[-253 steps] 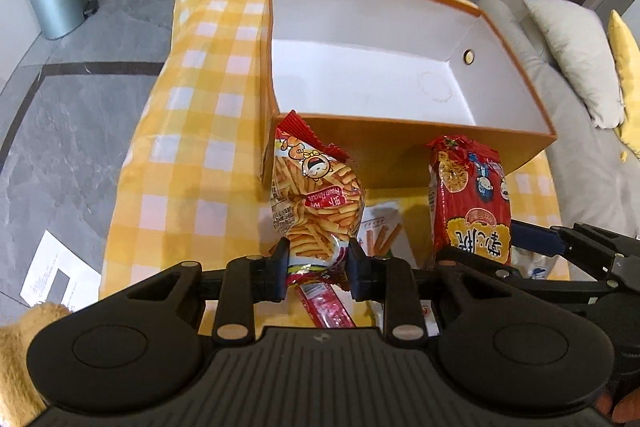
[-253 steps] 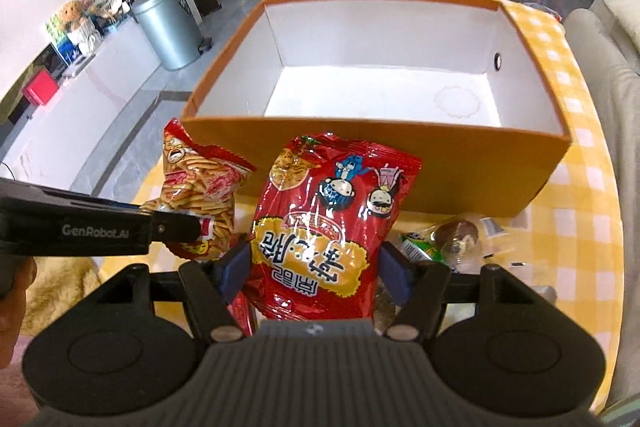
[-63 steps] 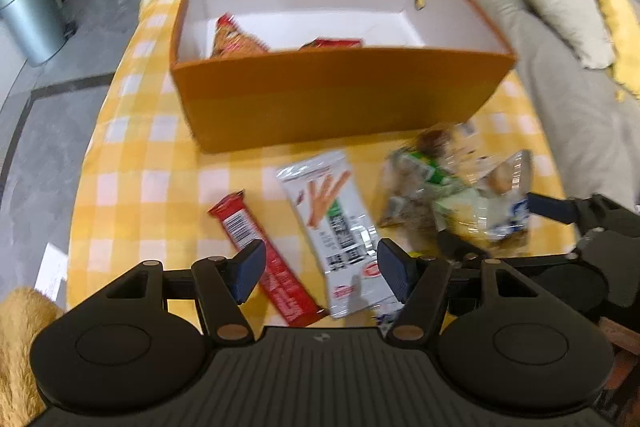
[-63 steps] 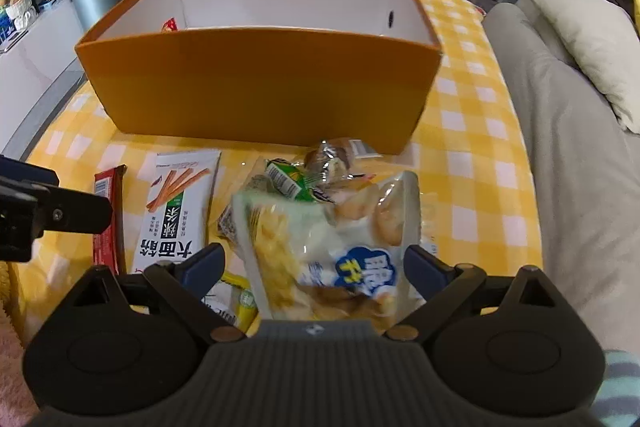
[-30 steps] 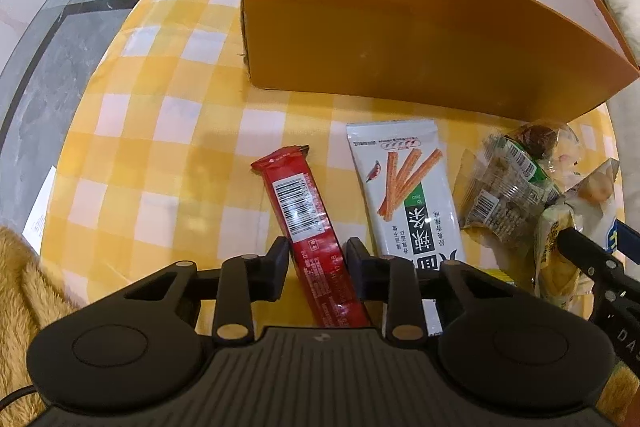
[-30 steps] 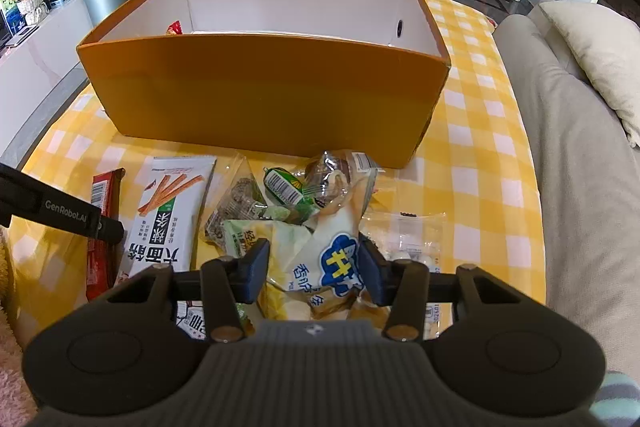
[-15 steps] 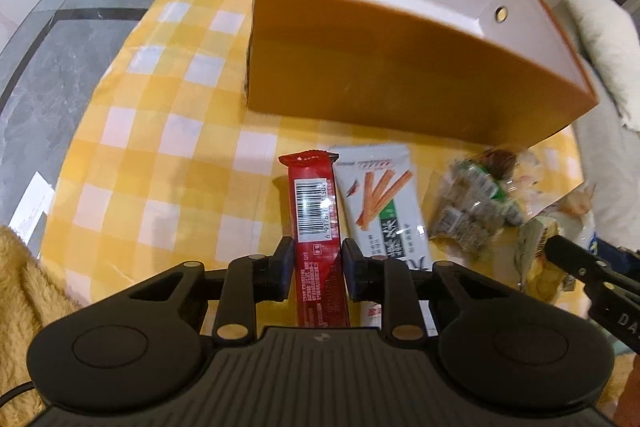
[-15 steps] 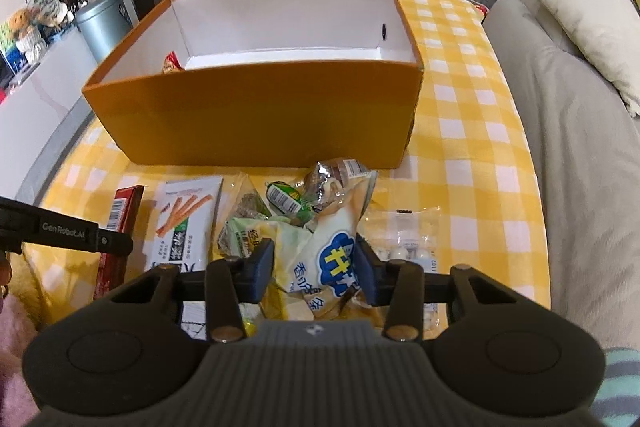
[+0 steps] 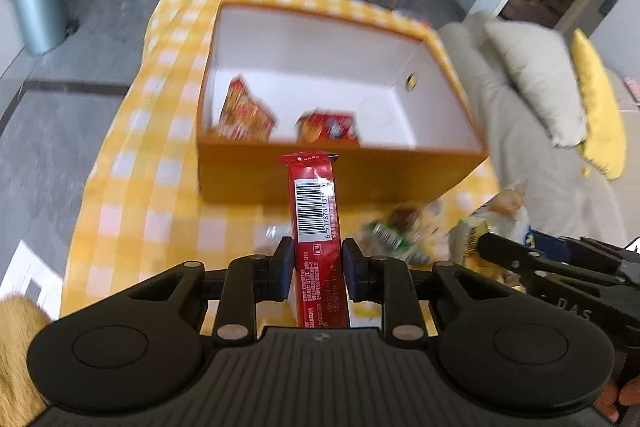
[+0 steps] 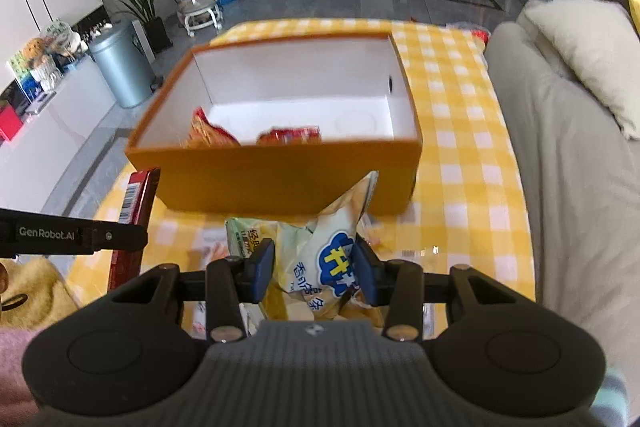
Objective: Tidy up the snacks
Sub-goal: 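Lift both held snacks and carry them over the box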
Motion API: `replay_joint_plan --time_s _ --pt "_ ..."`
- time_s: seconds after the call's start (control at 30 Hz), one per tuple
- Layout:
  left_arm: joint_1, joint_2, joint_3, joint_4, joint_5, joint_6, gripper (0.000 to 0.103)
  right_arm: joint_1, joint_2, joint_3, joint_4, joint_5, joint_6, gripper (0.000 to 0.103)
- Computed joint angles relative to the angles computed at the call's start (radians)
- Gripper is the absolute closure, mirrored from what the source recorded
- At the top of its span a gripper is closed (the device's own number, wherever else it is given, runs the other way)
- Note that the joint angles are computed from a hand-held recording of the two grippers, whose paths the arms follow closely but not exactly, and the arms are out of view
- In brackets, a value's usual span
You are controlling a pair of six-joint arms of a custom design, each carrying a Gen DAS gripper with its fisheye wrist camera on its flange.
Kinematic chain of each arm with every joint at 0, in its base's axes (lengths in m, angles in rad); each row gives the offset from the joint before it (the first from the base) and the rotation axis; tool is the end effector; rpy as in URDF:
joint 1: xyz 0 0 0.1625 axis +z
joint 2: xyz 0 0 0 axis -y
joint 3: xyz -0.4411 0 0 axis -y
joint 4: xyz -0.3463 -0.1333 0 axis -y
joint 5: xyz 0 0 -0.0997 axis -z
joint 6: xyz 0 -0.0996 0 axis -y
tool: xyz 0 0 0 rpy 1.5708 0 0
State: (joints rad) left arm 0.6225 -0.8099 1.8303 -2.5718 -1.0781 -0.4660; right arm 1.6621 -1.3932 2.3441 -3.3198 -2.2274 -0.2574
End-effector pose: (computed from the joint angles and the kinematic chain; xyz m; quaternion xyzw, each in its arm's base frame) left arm -0.3687 -0.4867 0.0971 0.2339 0.9411 -0.1513 0.1915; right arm 0.1091 -0.3969 0.3311 0.0279 -0.8807 0.3419 0.3266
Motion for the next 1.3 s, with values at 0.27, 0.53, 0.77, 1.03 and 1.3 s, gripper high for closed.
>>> replay_joint_plan --time_s 0.27,0.53,0.77,1.03,1.3 --pt "0.002 0.047 -0.140 0.013 0.040 0.123 0.075 0.045 0.018 -0.128 0.050 -0.010 -0.065 0.062" --pt "-0.001 0.134 -0.311 0.071 0.104 0.255 0.075 0.068 0.098 -0.287 0.090 -0.020 -0.186 0.062" --pt "0.012 0.225 -0.456 0.166 0.153 0.338 0.075 0.040 0.179 -0.427 0.182 -0.041 -0.208 0.062" --pt "0.066 0.322 -0.625 0.394 0.137 0.289 0.075 -0.014 0.266 -0.547 0.311 -0.072 -0.195 0.062" --pt "0.091 0.400 -0.741 0.611 0.166 0.239 0.075 -0.050 0.332 -0.629 0.429 -0.111 -0.176 0.064"
